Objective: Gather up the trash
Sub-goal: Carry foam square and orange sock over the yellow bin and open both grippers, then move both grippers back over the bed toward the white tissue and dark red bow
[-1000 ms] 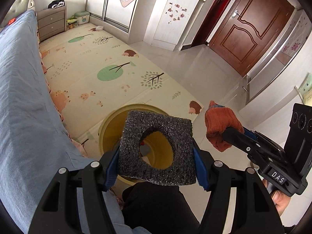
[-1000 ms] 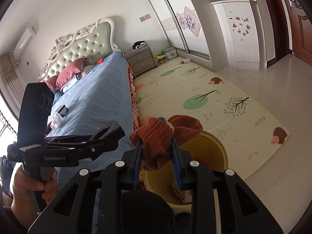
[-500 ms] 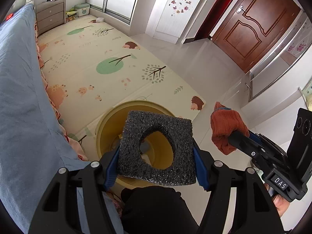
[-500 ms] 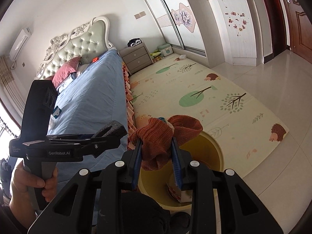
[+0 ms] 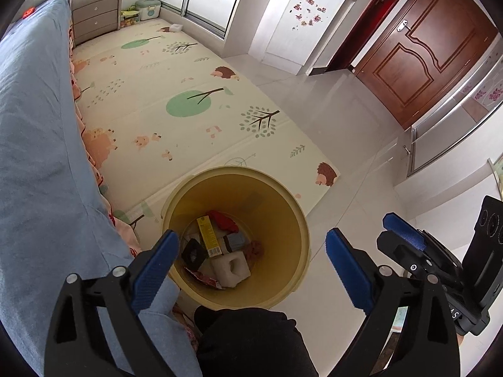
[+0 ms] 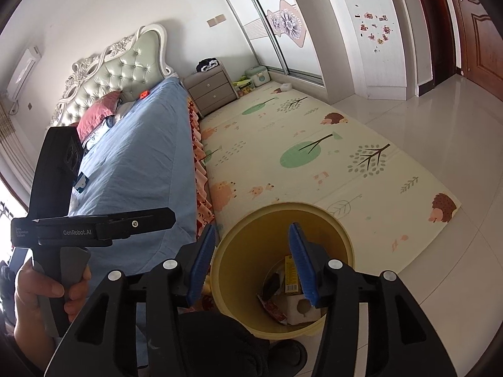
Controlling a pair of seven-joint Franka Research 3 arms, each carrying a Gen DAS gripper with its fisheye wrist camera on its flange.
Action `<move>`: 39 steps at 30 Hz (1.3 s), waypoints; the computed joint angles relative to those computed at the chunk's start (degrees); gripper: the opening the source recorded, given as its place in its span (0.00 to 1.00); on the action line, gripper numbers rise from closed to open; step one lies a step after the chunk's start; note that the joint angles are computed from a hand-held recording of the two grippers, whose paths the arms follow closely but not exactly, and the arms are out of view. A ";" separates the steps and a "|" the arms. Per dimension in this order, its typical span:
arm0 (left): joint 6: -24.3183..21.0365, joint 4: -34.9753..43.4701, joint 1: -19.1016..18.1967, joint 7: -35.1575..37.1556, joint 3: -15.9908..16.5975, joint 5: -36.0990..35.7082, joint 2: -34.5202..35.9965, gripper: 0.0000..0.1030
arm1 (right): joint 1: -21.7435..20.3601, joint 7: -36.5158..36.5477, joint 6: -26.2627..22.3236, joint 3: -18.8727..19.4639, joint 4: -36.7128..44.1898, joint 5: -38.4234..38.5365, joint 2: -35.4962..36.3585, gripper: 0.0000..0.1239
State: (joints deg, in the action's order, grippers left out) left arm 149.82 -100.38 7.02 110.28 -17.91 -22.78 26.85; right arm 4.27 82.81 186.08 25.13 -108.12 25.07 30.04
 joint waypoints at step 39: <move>17.81 -26.61 3.39 16.21 11.95 -19.45 -25.09 0.93 | 13.94 -10.07 -10.59 -0.35 22.10 -3.12 7.95 0.39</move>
State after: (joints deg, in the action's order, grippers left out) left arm 167.63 -126.98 10.41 126.48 -5.96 -42.23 1.76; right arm 18.21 72.74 175.49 24.78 -86.01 21.95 37.99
